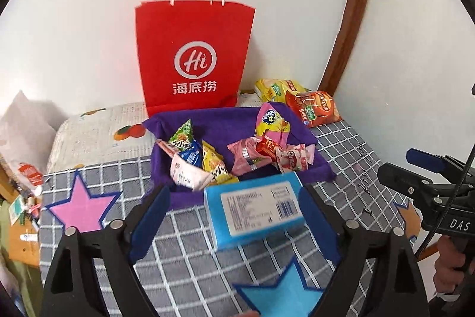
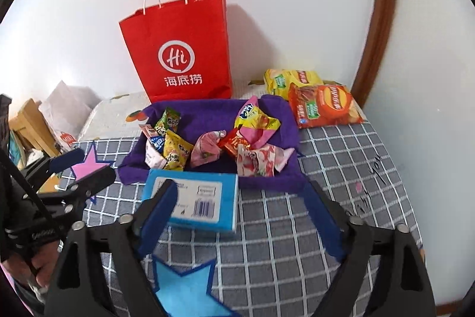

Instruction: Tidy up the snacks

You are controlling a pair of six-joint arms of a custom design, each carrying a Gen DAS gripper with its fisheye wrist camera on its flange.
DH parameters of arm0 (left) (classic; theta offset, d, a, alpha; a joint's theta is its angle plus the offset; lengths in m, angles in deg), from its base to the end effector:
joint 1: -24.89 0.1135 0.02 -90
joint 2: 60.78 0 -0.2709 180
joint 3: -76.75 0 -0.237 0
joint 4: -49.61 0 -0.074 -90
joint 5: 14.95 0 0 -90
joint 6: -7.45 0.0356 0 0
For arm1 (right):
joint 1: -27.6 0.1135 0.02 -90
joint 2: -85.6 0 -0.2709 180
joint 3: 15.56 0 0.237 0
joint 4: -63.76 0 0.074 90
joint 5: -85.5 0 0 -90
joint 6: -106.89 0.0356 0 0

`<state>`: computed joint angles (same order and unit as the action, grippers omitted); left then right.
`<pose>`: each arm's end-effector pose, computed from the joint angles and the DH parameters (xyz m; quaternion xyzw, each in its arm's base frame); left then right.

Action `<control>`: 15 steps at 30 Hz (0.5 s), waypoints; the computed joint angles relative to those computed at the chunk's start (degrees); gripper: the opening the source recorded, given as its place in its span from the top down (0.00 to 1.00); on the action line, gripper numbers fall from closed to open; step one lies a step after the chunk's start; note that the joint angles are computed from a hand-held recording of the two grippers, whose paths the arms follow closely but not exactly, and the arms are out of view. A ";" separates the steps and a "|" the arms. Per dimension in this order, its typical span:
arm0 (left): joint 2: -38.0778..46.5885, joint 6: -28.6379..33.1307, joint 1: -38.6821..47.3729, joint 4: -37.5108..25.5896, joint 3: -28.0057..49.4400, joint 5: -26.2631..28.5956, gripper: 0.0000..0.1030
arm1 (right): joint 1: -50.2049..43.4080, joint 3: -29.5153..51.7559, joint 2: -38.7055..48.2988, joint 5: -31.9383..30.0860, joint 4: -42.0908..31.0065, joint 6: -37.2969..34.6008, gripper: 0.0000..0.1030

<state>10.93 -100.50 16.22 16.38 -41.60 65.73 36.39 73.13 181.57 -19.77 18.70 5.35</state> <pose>0.2458 -0.0317 0.2545 -0.1061 0.9094 -0.0184 0.4017 0.3439 0.0627 0.2671 -0.2078 0.9158 0.1180 0.3228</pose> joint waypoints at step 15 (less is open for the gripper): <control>-14.78 -22.61 -28.69 -21.68 -0.38 -25.22 0.05 | -11.87 -16.00 -22.74 -5.43 -5.38 -4.31 0.05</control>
